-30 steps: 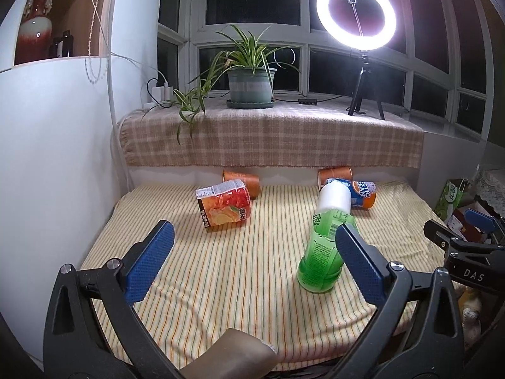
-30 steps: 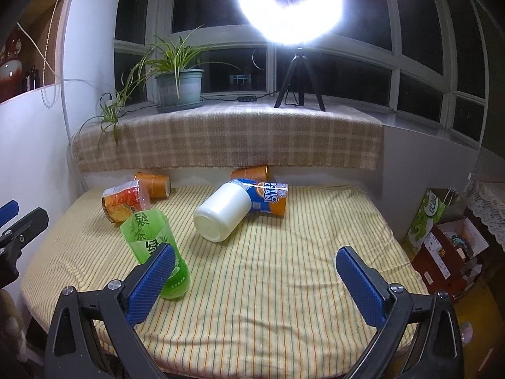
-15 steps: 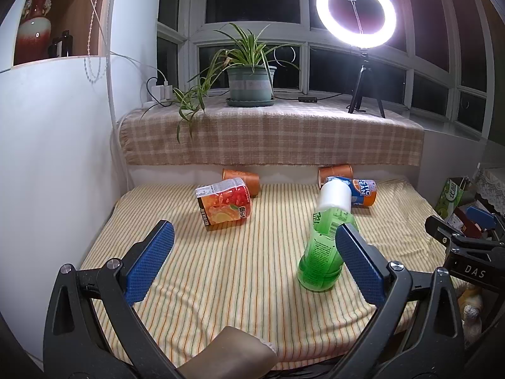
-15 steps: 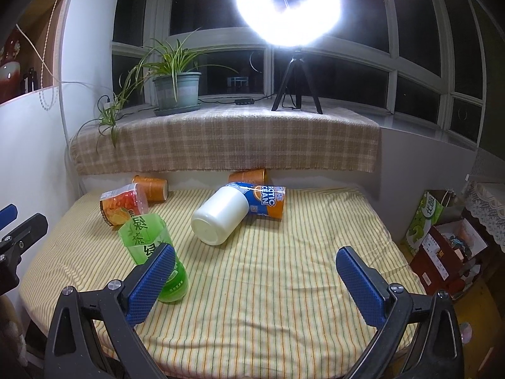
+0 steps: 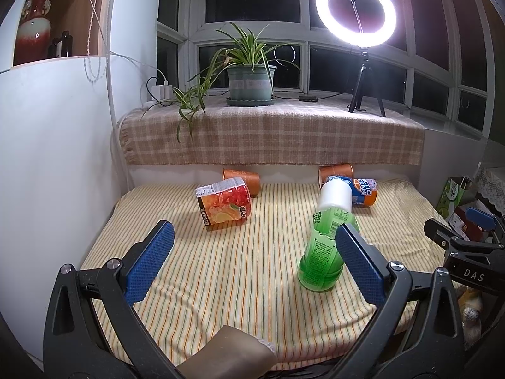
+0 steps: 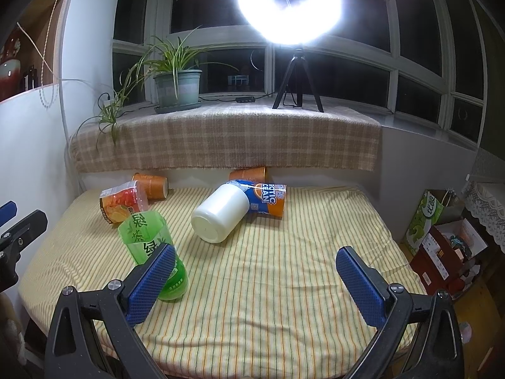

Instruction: Flip cup upright

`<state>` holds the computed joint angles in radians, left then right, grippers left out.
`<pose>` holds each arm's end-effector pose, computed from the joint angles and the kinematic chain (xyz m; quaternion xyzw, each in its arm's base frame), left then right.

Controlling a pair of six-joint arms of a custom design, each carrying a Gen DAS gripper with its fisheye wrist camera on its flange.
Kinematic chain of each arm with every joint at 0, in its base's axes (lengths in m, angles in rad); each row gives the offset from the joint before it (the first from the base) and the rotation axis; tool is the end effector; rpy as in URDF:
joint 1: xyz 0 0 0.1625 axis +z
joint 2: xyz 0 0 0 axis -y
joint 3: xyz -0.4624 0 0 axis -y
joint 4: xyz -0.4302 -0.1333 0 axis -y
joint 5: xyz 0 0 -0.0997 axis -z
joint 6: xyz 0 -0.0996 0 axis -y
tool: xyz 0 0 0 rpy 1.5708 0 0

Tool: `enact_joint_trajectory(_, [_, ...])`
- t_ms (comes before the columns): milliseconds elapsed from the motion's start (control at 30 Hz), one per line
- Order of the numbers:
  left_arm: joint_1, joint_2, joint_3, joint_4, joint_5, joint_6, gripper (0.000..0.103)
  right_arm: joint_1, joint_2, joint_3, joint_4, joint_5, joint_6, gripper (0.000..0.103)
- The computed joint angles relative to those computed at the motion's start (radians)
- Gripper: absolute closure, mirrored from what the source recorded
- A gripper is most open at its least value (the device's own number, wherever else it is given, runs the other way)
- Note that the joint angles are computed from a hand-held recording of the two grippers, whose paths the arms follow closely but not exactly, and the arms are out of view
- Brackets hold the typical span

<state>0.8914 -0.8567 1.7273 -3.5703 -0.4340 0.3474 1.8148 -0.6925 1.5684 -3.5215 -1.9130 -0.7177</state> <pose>-0.2410 -0.6544 0.2552 0.0989 0.7617 -0.5198 0.3740 0.2808 -0.7146 0.1703 0.3143 -0.7908 0.4560 0.2605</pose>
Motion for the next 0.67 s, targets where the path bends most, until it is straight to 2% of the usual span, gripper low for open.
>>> enact_joint_trajectory(500, [0.014, 0.001, -0.011, 0.003, 0.003, -0.002, 0.000, 0.001, 0.005, -0.002, 0.032, -0.007, -0.002, 0.000])
enact_joint_trajectory(667, [0.015, 0.006, -0.015, -0.034, 0.008, 0.032, 0.000, 0.001, 0.007, -0.004, 0.043, -0.009, -0.003, 0.000])
